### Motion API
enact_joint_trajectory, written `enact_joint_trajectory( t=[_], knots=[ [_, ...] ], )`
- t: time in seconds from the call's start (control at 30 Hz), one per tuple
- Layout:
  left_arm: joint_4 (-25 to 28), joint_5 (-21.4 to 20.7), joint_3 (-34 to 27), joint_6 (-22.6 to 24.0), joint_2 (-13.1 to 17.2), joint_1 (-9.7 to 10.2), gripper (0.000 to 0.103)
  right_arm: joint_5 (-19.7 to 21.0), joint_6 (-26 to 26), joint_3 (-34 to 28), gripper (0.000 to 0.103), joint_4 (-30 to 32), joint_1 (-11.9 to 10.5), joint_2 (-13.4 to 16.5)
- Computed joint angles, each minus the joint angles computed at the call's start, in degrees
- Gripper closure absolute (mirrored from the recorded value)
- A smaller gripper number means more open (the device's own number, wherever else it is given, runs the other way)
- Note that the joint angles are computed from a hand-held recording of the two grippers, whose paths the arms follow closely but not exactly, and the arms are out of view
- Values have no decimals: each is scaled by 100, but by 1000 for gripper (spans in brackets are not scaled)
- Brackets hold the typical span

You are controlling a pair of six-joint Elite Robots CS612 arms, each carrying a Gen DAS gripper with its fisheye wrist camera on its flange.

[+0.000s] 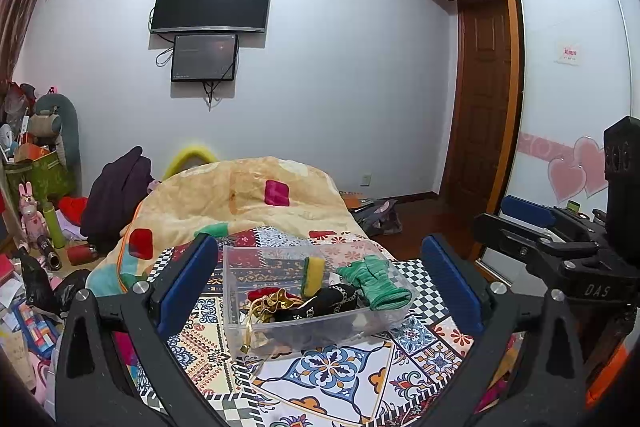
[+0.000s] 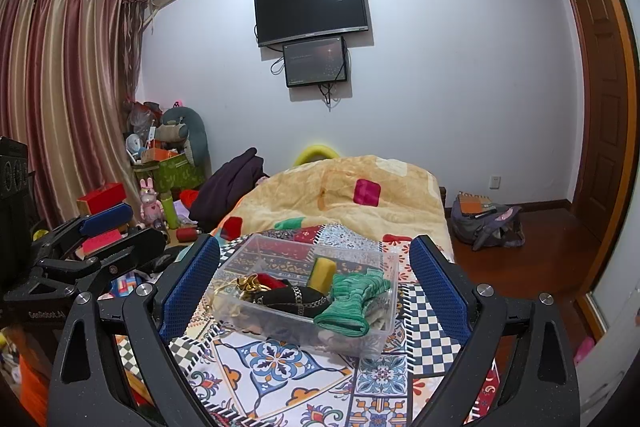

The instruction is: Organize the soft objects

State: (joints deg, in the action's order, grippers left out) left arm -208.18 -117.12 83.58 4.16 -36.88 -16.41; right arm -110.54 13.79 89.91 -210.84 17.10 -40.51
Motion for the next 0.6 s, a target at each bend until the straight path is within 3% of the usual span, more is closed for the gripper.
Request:
enact_joint_trajectory(
  t=[0.6],
  knots=[
    [1,-69,55,-44,-45,-7,0,8,1,16,7,9,3,-21]
  ],
)
